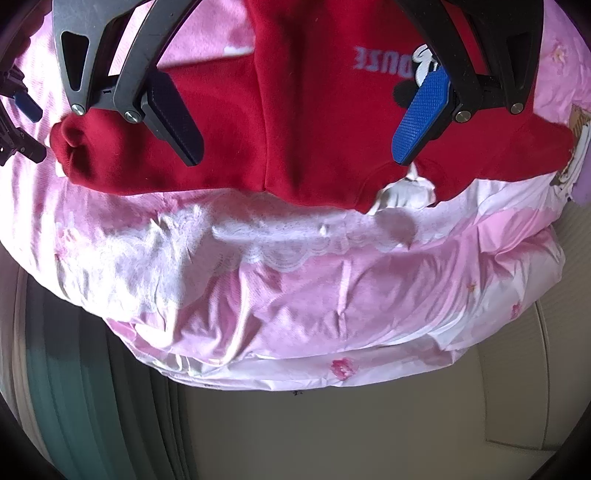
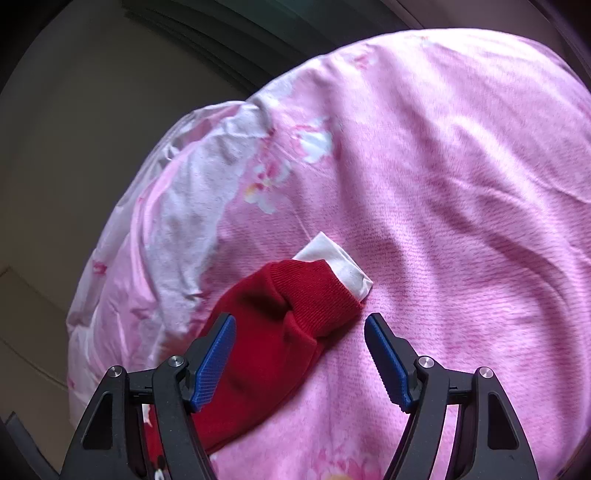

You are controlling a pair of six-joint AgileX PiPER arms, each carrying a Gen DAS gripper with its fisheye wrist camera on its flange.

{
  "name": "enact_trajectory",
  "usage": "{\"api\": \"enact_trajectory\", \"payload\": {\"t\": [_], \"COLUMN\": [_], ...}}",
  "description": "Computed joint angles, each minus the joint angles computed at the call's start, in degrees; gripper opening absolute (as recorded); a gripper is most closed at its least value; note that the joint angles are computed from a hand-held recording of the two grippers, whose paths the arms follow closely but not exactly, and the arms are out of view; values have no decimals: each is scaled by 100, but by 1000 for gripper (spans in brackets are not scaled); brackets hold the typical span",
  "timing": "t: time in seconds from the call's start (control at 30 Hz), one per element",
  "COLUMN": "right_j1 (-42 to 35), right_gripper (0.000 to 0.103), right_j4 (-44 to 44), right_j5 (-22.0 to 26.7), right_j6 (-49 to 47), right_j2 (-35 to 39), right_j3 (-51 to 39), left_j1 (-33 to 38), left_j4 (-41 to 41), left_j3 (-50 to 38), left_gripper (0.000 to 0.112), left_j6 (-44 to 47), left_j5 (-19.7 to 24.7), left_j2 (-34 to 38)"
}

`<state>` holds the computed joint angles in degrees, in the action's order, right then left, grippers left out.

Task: Fold small clothes
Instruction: 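Reach the right tool to the sweatshirt sleeve cuff and close on it, then lift the cuff with the right tool, fold the sleeve across the body, release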

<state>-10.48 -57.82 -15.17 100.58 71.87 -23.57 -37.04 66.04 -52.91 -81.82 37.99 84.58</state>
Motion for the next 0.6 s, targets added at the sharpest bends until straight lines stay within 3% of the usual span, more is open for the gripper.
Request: {"api": "enact_trajectory", "payload": {"t": [0.27,0.6], "right_j1": [-109,-729], "right_gripper": [64,43], "right_j4": [-127,374], "right_j5": [-363,-1715], "right_j6": [213,-305], "right_j2": [1012,2066], "right_j3": [-428,-510], "left_j1": [132,177], "left_j4": [87,36], "left_j3": [-476,-526], "left_gripper": [103,103], "left_j6": [-141,-157], "left_j5": [-97,-133], "left_j2": [719,878]}}
